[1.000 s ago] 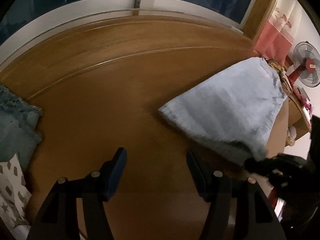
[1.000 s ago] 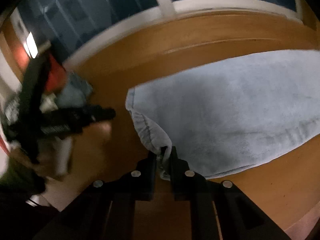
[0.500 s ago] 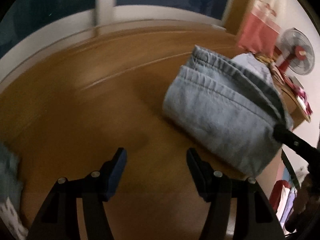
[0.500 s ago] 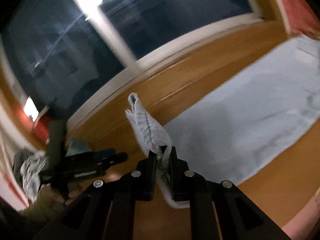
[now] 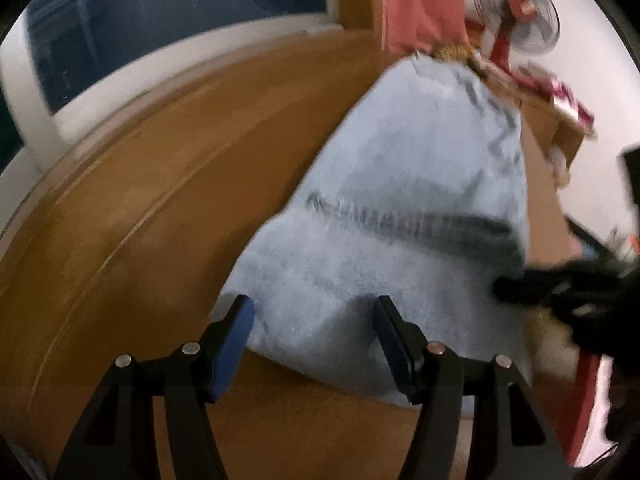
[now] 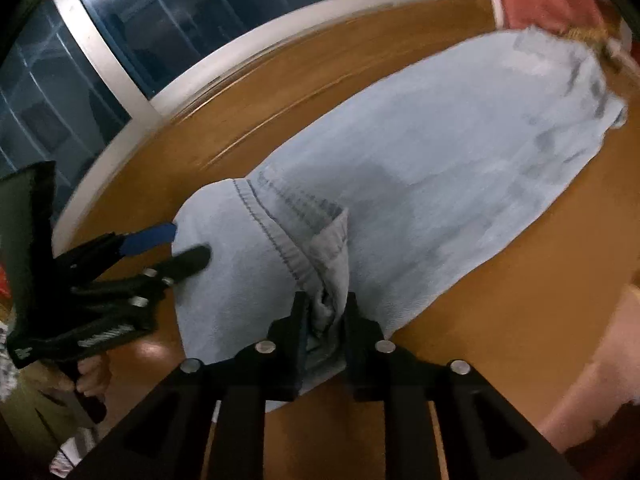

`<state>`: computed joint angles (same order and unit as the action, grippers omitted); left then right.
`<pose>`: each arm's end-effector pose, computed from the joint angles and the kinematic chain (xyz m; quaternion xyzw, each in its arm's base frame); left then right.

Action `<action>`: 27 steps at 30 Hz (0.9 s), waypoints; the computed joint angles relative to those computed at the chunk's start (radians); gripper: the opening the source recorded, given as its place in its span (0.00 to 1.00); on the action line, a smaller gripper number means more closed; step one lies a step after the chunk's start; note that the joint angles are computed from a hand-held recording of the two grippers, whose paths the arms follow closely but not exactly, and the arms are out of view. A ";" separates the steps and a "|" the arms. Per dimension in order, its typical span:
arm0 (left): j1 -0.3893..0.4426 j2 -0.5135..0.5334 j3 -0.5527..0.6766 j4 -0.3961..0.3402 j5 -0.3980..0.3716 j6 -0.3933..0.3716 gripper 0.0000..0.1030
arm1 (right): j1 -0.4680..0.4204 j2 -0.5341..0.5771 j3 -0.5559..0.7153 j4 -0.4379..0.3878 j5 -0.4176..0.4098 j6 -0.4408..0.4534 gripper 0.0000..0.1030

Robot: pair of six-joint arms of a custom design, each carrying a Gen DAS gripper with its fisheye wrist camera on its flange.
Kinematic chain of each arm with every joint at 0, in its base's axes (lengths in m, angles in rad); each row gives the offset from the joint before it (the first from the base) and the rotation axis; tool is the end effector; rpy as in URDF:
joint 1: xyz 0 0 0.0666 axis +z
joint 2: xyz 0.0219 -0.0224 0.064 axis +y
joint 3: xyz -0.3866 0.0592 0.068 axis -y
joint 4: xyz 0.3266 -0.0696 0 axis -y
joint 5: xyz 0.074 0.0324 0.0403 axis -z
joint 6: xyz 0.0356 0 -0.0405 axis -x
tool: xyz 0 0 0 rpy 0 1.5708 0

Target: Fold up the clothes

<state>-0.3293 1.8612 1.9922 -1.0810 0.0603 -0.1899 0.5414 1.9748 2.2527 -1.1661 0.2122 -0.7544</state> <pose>0.5528 -0.1916 0.4350 0.2532 0.9175 -0.0499 0.3026 0.5345 0.3122 0.4644 0.1348 0.9279 0.1213 0.3256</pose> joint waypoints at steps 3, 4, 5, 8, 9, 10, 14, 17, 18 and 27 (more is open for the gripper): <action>-0.004 0.001 -0.019 0.010 -0.020 -0.040 0.59 | 0.037 0.023 0.084 -0.085 0.162 0.015 0.22; -0.003 0.002 -0.014 0.004 -0.017 -0.041 0.59 | 0.049 0.022 0.093 -0.088 0.199 0.029 0.22; -0.001 0.004 -0.010 -0.003 -0.014 -0.042 0.59 | 0.056 0.016 0.086 -0.060 0.196 0.057 0.22; -0.002 0.003 -0.005 -0.010 -0.020 -0.045 0.59 | 0.060 0.050 0.122 -0.027 0.137 0.163 0.22; -0.003 0.001 -0.008 -0.007 -0.024 -0.048 0.59 | 0.059 0.068 0.143 -0.045 0.126 0.177 0.22; -0.004 0.000 -0.012 -0.005 -0.024 -0.045 0.59 | 0.058 0.087 0.165 -0.064 0.112 0.187 0.22; -0.005 -0.010 -0.024 -0.003 -0.016 -0.037 0.60 | 0.054 0.124 0.182 -0.087 0.071 0.204 0.21; -0.024 -0.023 -0.040 -0.014 -0.023 -0.020 0.60 | 0.071 0.136 0.216 -0.162 0.100 0.257 0.21; -0.034 -0.033 -0.054 -0.015 -0.027 -0.014 0.60 | 0.075 0.126 0.201 -0.174 0.107 0.266 0.21; -0.091 -0.162 -0.194 -0.035 0.129 0.014 0.61 | 0.094 -0.034 -0.026 -0.186 0.128 0.197 0.21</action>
<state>-0.4199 1.6988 1.7981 -1.1160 0.1890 -0.1755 0.6354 1.9406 2.2264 -1.3524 0.3406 -0.5572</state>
